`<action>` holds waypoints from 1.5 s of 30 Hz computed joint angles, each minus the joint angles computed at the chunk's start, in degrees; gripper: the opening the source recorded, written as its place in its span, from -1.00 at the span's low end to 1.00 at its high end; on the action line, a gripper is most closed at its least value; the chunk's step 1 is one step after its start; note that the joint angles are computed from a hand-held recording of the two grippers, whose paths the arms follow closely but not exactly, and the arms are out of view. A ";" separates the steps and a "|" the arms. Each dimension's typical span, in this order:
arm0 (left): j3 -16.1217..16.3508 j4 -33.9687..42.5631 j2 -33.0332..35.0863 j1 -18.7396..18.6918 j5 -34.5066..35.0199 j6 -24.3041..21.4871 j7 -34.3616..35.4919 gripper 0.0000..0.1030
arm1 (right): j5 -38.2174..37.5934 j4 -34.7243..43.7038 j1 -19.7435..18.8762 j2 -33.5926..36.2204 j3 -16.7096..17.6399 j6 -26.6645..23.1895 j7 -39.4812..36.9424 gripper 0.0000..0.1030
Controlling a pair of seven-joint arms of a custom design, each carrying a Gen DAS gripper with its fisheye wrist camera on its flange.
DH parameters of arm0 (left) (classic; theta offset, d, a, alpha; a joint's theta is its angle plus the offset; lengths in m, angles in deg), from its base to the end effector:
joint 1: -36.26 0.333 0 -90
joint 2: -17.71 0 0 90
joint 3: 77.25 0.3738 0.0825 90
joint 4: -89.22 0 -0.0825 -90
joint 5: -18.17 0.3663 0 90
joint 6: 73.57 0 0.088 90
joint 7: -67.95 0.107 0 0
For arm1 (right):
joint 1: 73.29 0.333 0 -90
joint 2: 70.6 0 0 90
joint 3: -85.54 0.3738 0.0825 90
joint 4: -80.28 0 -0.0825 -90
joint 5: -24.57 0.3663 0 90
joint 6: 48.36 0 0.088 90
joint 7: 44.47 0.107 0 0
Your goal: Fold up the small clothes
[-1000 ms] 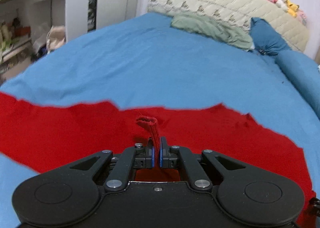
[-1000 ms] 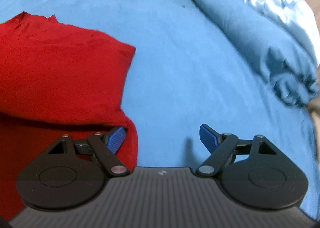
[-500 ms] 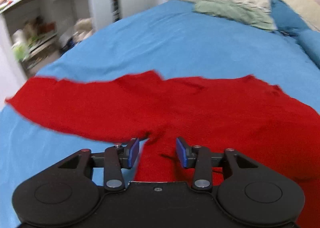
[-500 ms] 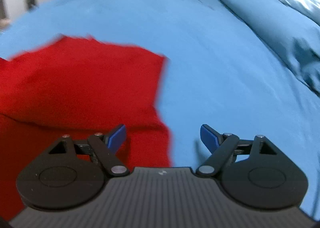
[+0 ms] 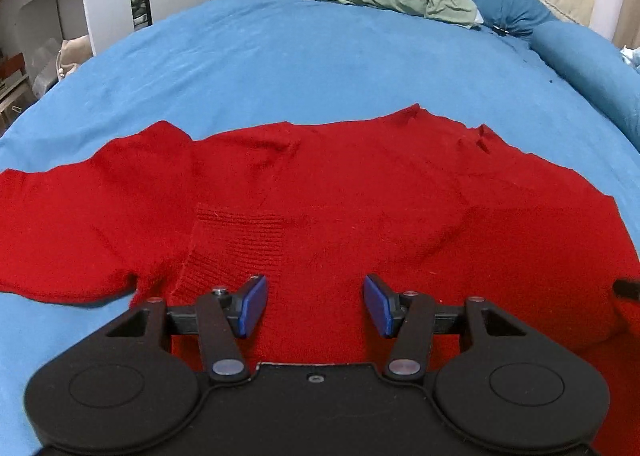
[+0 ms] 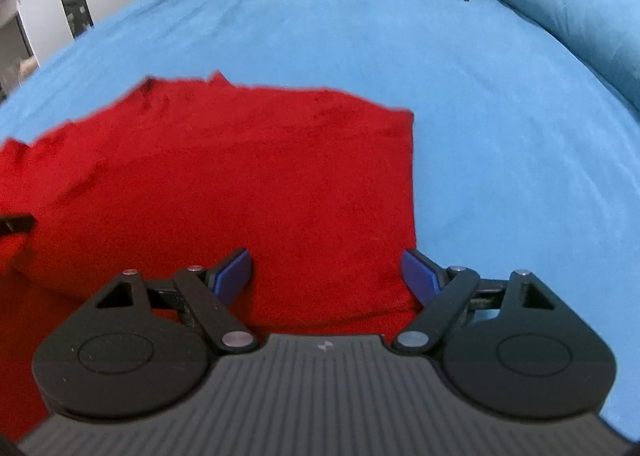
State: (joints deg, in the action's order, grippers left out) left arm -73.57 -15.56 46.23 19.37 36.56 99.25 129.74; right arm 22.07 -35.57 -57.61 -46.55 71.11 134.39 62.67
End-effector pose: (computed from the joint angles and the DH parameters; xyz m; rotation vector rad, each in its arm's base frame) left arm 0.6814 -0.1917 0.4015 -1.7849 1.8980 -0.7426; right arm 0.6621 0.0395 0.4021 -1.6100 1.9123 -0.6929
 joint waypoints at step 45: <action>4.23 -11.13 -8.40 20.77 -11.48 7.03 -4.01 0.73 | -7.39 12.99 10.31 1.66 6.36 -13.67 21.95 1.00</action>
